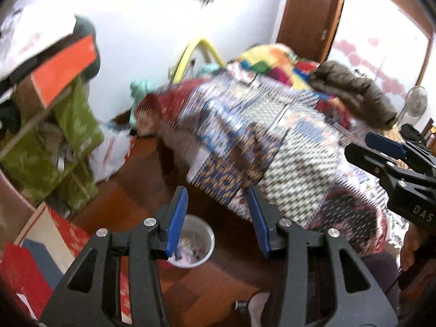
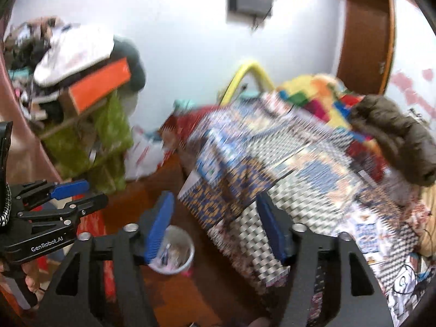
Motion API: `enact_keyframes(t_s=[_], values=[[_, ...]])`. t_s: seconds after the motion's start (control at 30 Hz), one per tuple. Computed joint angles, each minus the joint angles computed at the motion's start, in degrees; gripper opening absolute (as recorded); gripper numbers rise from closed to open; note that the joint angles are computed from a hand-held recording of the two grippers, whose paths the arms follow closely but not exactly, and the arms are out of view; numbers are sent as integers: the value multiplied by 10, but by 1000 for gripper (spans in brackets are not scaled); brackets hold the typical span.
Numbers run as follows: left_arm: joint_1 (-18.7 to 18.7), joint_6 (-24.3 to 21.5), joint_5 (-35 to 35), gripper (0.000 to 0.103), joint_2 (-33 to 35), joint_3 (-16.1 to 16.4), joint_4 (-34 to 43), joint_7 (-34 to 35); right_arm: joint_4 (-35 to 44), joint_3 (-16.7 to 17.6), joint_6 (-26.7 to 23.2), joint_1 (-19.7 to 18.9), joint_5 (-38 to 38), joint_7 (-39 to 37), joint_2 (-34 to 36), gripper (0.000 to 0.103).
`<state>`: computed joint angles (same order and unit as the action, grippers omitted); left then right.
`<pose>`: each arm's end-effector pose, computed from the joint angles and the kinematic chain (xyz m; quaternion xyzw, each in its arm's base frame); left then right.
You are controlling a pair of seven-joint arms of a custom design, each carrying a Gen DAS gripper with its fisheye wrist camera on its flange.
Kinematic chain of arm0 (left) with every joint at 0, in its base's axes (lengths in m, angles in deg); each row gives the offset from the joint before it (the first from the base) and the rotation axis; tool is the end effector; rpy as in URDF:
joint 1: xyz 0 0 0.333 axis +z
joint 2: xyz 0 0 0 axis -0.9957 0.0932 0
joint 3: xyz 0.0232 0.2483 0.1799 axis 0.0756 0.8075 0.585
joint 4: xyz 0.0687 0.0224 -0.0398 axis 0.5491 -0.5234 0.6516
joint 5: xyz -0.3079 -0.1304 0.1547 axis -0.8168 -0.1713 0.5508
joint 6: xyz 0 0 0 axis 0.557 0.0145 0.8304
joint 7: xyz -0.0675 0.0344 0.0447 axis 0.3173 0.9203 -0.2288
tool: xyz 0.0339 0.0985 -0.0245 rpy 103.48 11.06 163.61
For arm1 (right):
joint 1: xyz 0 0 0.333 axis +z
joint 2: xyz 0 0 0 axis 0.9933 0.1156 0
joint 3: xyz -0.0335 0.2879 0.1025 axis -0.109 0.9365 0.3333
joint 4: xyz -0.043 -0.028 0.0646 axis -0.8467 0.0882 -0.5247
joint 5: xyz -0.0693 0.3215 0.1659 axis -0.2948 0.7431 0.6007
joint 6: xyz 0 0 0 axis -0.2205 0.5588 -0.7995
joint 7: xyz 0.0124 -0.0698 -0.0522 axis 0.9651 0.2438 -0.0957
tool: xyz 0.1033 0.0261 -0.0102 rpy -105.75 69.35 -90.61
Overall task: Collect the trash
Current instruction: 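Move both open tools back toward the black marker on the quilt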
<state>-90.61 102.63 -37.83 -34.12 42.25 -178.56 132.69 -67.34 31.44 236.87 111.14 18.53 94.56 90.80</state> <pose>0.6553 -0.1785 0.5002 -0.5886 0.7128 -0.3377 0.1771 0.6098 0.3157 0.5368 -0.6950 0.5761 -0.2813 0.3255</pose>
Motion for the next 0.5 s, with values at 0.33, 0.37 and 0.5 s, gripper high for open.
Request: enact_keyframes(t_s=[0.33,0.37,0.5], values=[[-47,56,15,64,-12,-14,30,-3,-97,-50,39,2,-263,232,-117,88],[-53,56,22,64,-9,-13,37,-7,-102,-47,38,-6,-271,239,-124,88],[-76,55,42,72,16,-14,81,-17,-134,-32,47,-43,-281,261,-154,88]])
